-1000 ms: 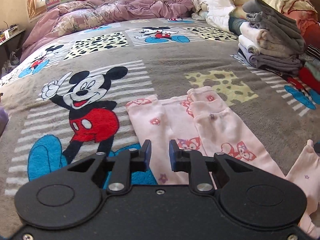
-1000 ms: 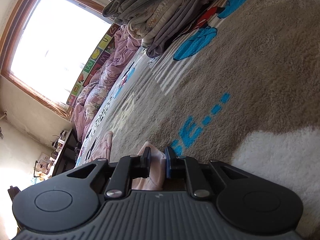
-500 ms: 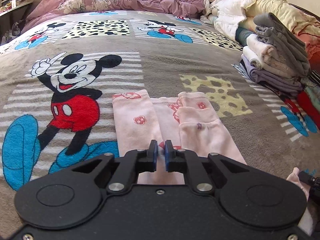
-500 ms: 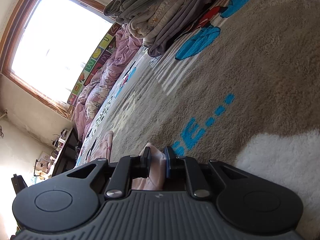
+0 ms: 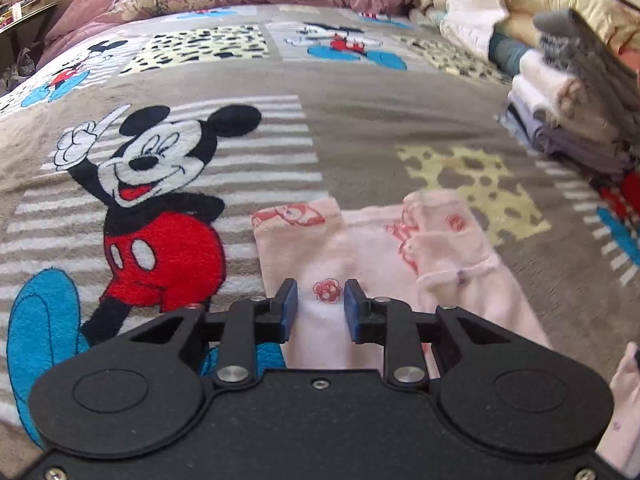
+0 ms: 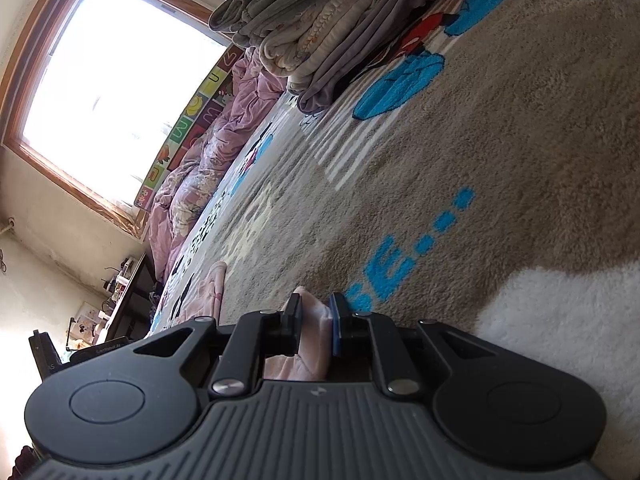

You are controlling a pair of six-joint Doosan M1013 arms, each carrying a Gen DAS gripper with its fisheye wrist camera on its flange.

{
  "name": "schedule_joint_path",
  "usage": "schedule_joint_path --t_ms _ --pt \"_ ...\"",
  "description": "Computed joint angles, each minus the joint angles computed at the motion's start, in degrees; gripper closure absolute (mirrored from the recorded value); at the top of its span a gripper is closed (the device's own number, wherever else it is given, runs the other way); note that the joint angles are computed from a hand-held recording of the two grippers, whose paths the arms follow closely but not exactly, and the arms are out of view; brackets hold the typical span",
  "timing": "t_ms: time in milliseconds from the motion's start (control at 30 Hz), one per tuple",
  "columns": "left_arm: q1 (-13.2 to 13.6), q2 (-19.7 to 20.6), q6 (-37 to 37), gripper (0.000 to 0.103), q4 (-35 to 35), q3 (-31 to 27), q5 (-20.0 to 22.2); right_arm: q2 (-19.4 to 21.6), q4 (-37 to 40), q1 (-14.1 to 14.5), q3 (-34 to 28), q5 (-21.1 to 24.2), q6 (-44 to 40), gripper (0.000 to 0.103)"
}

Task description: Fold clothes

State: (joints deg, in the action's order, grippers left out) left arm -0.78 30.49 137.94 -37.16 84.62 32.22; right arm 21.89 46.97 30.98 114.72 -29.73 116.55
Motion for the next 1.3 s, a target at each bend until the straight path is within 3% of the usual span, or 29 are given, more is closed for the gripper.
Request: schedule_joint_path --t_ms 67,200,267,400,533,633,700,767,833,967,1133,1167,1233,1300 --pt "0.7 -0.4 1.6 0.079 -4.6 0.4 -0.4 0.0 0.1 0.0 0.0 0.0 -0.3 0.088" --pt "2.1 -4.9 14.3 0.079 -19.6 6.2 -3.7 0.1 -0.4 -0.1 0.0 -0.2 0.1 0.088" --pt "2.4 -6.5 18.2 0.079 -22.3 8.6 -3.5 0.1 -0.2 0.0 0.0 -0.2 -0.3 0.088" --pt "0.9 -5.5 12.0 0.079 -10.7 8.5 -4.7 0.1 0.4 0.2 -0.1 -0.2 -1.0 0.088" --pt "0.2 -3.8 13.3 0.079 -12.4 5.6 -6.2 0.1 1.0 0.4 -0.1 -0.4 -2.2 0.088" --pt "-0.6 -0.5 5.7 0.079 -6.3 0.3 -4.5 0.3 2.5 0.6 -0.5 -0.6 -4.9 0.088" --pt "-0.9 2.1 -1.3 0.079 -0.1 -3.7 -1.3 0.4 3.5 0.8 -0.7 -0.8 -6.7 0.088" --pt "-0.5 3.0 -3.0 0.079 -0.7 -5.3 0.9 0.6 3.4 0.8 -0.8 -0.9 -6.8 0.088" --pt "-0.1 1.5 -2.1 0.079 -3.2 -3.8 -0.2 0.7 3.4 0.8 -0.8 -1.1 -7.1 0.088" --pt "1.6 -4.5 8.1 0.078 -12.5 4.6 -3.0 0.7 2.5 0.8 -0.7 -1.4 -6.1 0.088" --pt "4.4 -12.6 16.8 0.075 -19.0 16.4 -0.8 0.4 -1.5 0.5 0.4 -2.7 0.3 0.088" --pt "5.0 -14.3 18.6 0.074 -19.9 18.8 -0.1 0.3 -2.7 0.5 0.8 -3.3 2.4 0.087" --pt "5.9 -17.4 21.3 0.060 -20.6 22.6 1.6 0.1 -4.8 0.5 1.6 -4.5 6.6 0.083" --pt "6.4 -20.4 25.2 0.057 -20.7 26.0 1.7 -0.3 -6.7 0.5 2.3 -5.3 10.0 0.075"
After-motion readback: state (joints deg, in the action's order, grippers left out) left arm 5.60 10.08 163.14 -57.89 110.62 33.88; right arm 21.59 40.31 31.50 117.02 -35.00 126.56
